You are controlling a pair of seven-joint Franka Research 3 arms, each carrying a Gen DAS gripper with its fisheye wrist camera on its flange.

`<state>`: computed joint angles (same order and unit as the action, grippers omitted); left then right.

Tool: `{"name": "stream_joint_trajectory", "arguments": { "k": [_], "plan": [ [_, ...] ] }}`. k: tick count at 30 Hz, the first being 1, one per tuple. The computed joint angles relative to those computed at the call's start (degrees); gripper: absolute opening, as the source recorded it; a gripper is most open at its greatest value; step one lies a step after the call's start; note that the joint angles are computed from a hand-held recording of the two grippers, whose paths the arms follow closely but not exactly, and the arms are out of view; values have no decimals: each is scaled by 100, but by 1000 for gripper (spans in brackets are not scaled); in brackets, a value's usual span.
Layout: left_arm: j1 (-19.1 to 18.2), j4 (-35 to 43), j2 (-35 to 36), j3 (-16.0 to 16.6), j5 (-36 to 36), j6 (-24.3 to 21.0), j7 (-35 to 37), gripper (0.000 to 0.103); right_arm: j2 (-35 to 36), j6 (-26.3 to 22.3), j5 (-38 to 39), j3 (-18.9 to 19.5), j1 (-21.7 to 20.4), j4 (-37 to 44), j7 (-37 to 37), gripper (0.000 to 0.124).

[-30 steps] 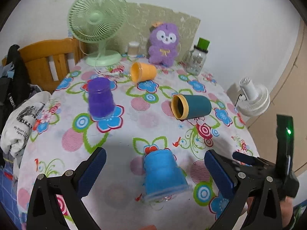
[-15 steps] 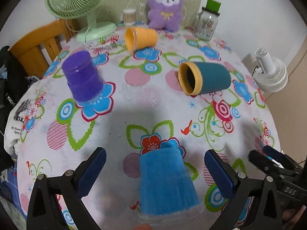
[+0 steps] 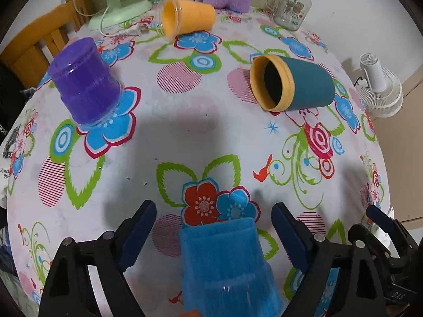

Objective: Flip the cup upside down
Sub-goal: 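Hold the blue cup in the left gripper and turn it base up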

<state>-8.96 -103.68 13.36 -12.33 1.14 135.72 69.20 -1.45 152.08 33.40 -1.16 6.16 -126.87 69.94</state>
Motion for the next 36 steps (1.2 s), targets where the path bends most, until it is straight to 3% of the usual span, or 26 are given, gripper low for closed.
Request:
{"name": "stream_joint_trajectory", "arguments": {
  "k": [3,4,10,32,33,34,36],
  "plan": [
    [63,163,118,-48,-219,-184,187,80,-12,18,-12,-5,-4,-24,31,98],
    [64,231,147,-51,-235,-315,226,72,-8,21,1,-9,-7,-25,24,98],
    [77,343,200,-47,-332,-415,331,55,13,-1,32,-5,-9,-21,-1,98],
    [34,-295,-508,-6,-437,407,358,54,-123,22,68,28,86,-149,-127,98],
    [22,-312,-524,-1,-412,433,326,53,-134,23,61,32,95,-157,-133,98],
    [14,-341,-546,4,-386,456,304,44,-130,25,60,33,102,-154,-138,98],
    [5,-402,-614,17,-331,496,263,44,-141,23,41,37,113,-160,-132,98]
  ]
}}
